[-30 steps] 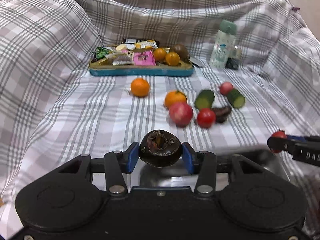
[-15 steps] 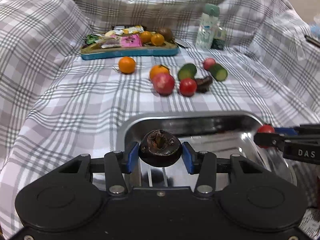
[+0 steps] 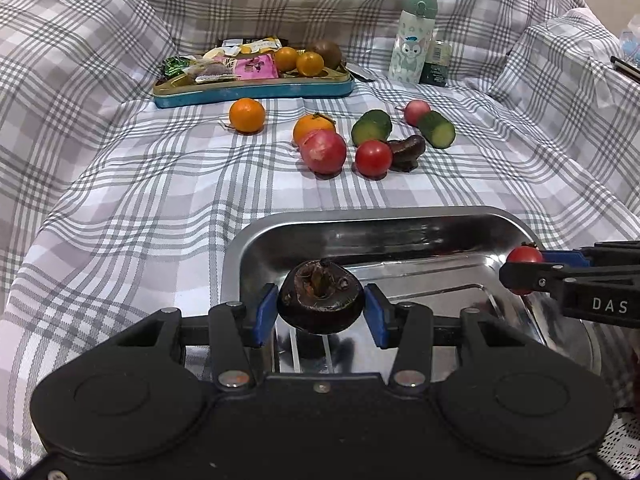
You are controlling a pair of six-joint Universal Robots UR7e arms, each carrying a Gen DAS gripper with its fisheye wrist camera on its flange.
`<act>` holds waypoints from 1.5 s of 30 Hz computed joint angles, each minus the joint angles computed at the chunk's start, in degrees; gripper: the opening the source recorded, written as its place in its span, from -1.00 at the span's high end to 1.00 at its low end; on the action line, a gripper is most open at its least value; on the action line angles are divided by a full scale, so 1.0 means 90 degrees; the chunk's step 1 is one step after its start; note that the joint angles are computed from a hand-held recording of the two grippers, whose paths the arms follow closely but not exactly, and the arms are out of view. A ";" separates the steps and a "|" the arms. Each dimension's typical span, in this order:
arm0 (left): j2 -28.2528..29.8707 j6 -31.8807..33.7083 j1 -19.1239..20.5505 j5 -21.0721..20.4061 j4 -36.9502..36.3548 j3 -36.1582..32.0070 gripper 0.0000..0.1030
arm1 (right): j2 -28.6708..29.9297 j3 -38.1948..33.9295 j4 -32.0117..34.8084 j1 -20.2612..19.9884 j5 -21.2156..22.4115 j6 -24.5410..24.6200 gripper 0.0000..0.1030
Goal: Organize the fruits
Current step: 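Release the dark fruit into the tray with the left tool while the right tool drops the tomato in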
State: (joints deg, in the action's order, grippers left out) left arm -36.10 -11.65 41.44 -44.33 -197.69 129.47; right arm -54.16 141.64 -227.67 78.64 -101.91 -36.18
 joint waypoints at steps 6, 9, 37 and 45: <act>-0.0008 0.0029 -0.0023 0.0000 0.0078 -0.0001 -0.04 | -0.0003 0.0001 0.0019 0.0003 -0.0006 -0.0029 0.33; -0.0020 0.0049 -0.0030 -0.0029 0.0038 0.0021 -0.04 | 0.0005 0.0005 0.0000 -0.0004 0.0004 -0.0038 0.33; 0.0104 0.0208 -0.0131 0.0109 -0.0474 0.0093 -0.03 | 0.0124 0.0088 -0.0427 -0.0089 0.0219 -0.0101 0.33; 0.0109 0.0180 -0.0169 0.0177 -0.0511 0.0123 -0.03 | 0.0164 0.0109 -0.0543 -0.0105 0.0246 -0.0081 0.33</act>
State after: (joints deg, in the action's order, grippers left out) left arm -35.12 -10.02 39.92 -42.74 -202.29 130.58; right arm -52.69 142.62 -232.56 77.69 -99.70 -36.91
